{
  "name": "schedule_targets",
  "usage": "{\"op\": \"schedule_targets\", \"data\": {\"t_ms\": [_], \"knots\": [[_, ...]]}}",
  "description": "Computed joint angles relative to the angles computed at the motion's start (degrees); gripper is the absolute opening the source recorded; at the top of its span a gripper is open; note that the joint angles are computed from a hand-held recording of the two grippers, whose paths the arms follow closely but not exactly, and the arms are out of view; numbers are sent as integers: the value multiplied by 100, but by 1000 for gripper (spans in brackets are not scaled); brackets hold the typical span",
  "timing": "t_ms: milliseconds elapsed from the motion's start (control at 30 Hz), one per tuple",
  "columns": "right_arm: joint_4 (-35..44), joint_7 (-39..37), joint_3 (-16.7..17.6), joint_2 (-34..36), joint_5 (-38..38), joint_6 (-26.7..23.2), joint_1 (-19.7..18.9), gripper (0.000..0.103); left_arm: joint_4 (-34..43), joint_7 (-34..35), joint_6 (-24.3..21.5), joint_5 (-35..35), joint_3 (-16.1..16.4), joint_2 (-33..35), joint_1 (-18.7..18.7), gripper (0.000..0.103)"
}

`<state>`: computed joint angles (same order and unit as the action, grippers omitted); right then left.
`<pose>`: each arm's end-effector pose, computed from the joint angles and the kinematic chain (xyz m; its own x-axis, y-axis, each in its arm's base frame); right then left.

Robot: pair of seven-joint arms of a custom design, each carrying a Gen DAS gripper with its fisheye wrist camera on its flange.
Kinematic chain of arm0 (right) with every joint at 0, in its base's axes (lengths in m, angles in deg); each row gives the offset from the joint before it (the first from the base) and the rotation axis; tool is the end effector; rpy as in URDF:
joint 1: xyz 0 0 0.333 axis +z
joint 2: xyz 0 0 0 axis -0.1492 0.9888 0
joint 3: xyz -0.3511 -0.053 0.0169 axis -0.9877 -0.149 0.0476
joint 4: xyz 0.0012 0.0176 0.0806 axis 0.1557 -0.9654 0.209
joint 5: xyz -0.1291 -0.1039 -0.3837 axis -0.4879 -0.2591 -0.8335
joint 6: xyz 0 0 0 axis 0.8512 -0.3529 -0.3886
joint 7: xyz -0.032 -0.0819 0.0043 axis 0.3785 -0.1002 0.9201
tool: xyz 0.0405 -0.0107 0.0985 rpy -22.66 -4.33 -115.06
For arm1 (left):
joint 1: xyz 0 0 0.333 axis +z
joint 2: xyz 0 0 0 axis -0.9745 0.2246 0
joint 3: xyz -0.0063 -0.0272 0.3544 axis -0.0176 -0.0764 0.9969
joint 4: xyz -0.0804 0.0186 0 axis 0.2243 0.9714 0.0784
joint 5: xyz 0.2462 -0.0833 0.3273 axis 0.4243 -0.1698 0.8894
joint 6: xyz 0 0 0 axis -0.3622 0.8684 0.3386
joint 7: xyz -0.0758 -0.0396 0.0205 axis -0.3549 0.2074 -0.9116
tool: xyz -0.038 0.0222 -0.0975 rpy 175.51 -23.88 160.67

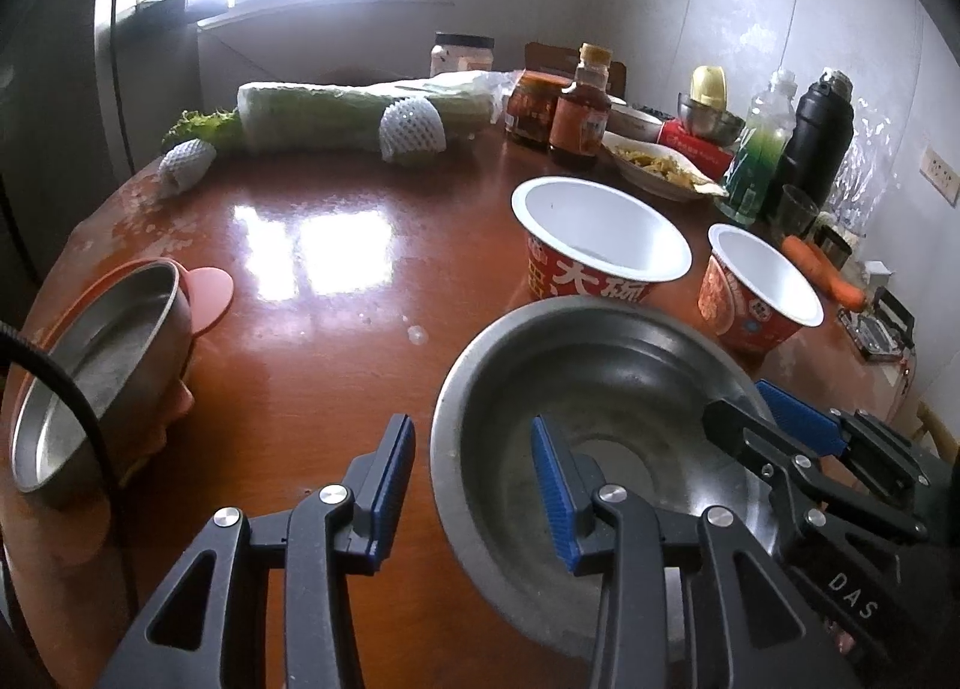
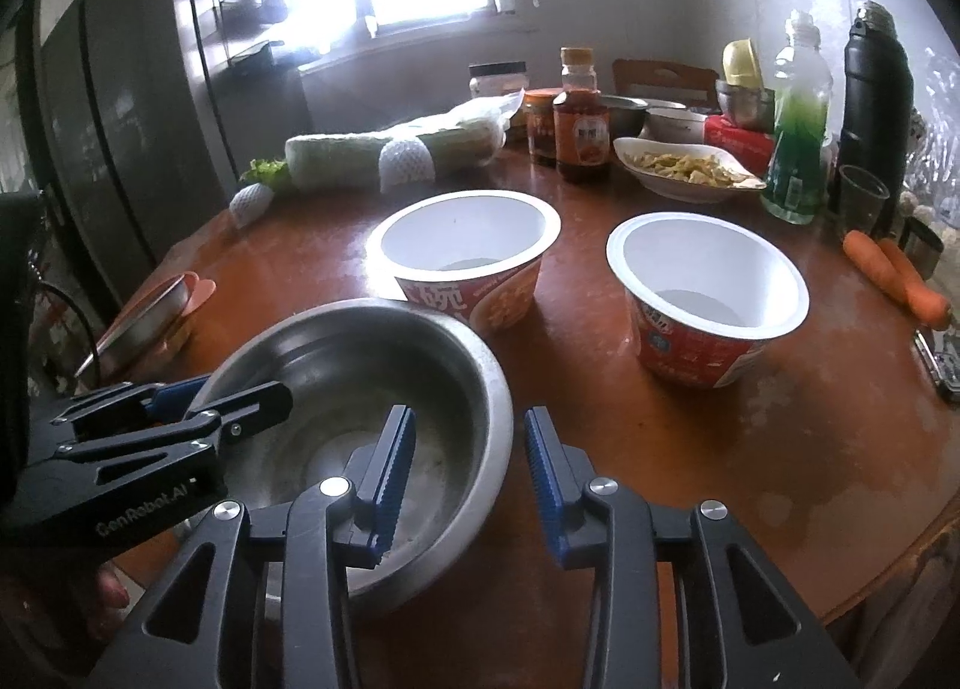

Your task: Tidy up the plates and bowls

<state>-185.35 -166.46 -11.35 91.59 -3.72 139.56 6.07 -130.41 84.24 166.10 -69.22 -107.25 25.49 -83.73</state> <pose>0.5592 0.2027 0.4241 -0.2925 -0.9401 -0.1749 -0.6133 0.3248 -0.7200 0.6753 -0.2450 0.4396 -0.5913 -0.7976 0.1187 -0.6390 0.3736 -0.6724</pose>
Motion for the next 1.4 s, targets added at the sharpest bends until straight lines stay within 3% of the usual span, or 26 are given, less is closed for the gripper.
{"op": "schedule_targets", "data": {"t_ms": [767, 1100, 1400], "knots": [[-153, 195, 201, -526, -384, -275, -131, 45, -213, 422, 190, -701, -43, -514, 54, 46], [86, -160, 154, -444, -341, -170, -272, 50, 405, -73, -59, -215, 126, -211, -146, 47], [521, -740, -40, 3, 38, -69, -315, 50, 1394, -509, -689, 290, 147, 488, -289, 47]]}}
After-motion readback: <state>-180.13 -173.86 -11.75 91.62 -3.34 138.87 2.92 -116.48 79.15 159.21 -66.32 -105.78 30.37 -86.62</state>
